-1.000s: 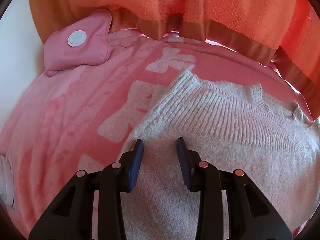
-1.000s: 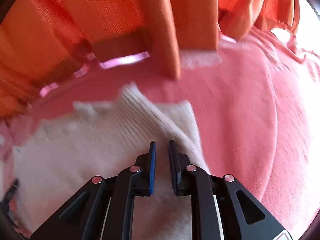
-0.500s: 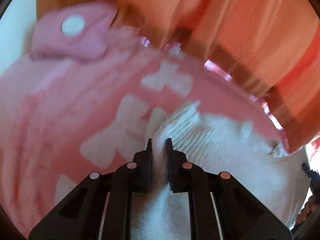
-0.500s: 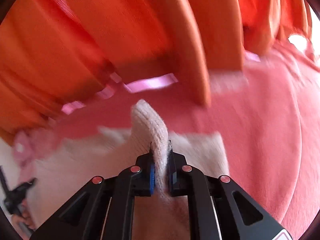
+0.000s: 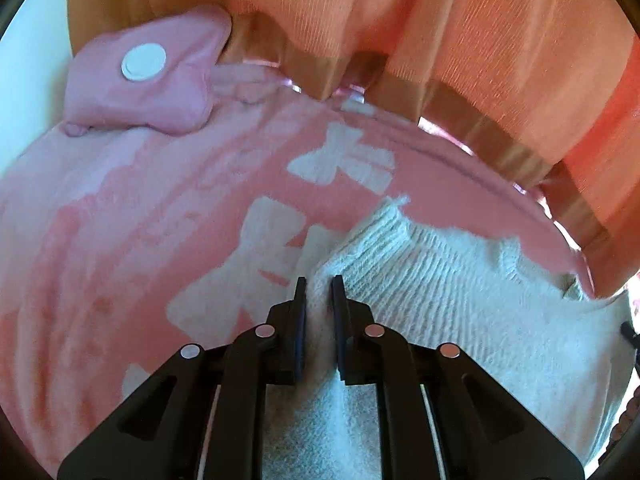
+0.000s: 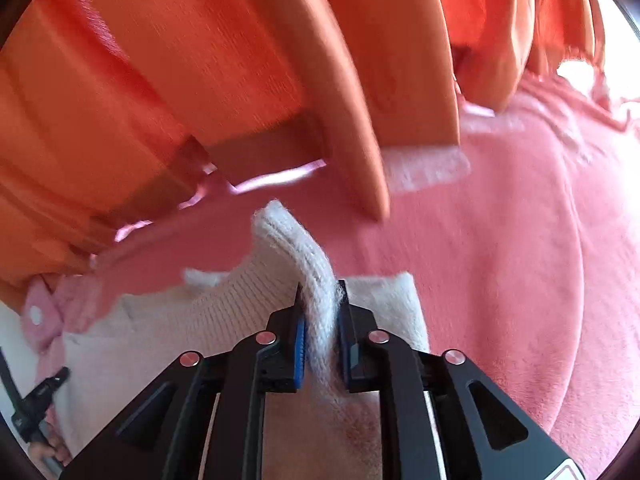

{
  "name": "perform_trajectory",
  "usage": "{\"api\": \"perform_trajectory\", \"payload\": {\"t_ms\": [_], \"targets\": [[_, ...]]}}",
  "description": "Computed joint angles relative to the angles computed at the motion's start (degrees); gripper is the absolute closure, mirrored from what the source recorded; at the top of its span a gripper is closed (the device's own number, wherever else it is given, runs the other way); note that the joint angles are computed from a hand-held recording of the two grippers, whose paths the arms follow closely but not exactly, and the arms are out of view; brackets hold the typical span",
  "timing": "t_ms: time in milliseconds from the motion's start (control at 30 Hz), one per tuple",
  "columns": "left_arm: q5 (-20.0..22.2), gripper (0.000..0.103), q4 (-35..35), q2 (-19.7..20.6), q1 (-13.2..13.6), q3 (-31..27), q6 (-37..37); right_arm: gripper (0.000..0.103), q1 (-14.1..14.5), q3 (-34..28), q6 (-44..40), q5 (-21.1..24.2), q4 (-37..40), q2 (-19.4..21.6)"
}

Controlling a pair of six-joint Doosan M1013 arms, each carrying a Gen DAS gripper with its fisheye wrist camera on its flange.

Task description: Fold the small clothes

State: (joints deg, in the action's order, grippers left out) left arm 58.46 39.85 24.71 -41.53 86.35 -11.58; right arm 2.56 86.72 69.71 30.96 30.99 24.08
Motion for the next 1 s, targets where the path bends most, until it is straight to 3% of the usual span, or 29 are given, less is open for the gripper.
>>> {"api": "perform_trajectory", "payload": {"t_ms": [67, 100, 200, 233, 300, 400, 533, 667, 767, 867, 933, 1000], "targets": [[-0.06, 0.089, -0.06, 0.23, 0.16, -0.04, 0.24, 0.086, 0.98, -2.55, 8.2, 4.34, -12.22, 2.43], [0.55, 0.089, -0.24, 0.36, 0.06, -0.44, 0.83, 0.086, 1.1, -3.01, 10.41, 5.32, -14.44, 3.32], [3.9, 0.086, -0.88, 0.67, -0.54, -1.95, 3.26, 0.085, 0.65, -2.74, 12.24, 4.8, -12.44, 1.77], [4.8, 0.086, -0.88, 0.67, -0.81, -2.32, 3.86, 0.085, 0.62, -0.97, 10.21, 1.21, -9.67, 0.04], [6.46, 0.083, -0.4, 0.64, -1.62, -3.16, 4.53, 0.079, 0.92, 1.06, 4.79, -0.89, -5.29, -2.35], [8.15, 0.075, 0.53, 0.67, -2.94, -3.97, 4.91, 0.079, 1.69, 4.52, -9.64, 2.3, 6.11, -5.44], [11.91, 0.071, 0.85, 1.37, -4.95, -5.63, 7.33, 0.08, 4.9, 6.99, -16.64, 7.08, 6.9, -7.72], [11.64, 0.071, 0.36, 0.81, -6.04, -5.51, 6.83, 0.08, 7.33, 8.48, -18.46, 8.77, 6.78, -8.71], [12.05, 0.062, 0.56, 0.23, -6.92, -5.04, 5.18, 0.08, 8.07, 9.59, -20.02, 9.91, 7.06, -9.22], [10.96, 0.049, 0.58, -1.17, -7.87, -3.1, 2.72, 0.08, 7.65, 11.68, -19.62, 7.32, 5.71, -10.59], [10.28, 0.043, -0.06, -2.4, -8.48, -1.15, 0.87, 0.071, 5.71, 13.37, -15.0, 4.32, 2.21, -11.88], [9.46, 0.04, -1.55, -3.85, -9.0, 1.34, -1.74, 0.051, 3.32, 14.74, -6.61, 1.78, -2.74, -12.68]]}}
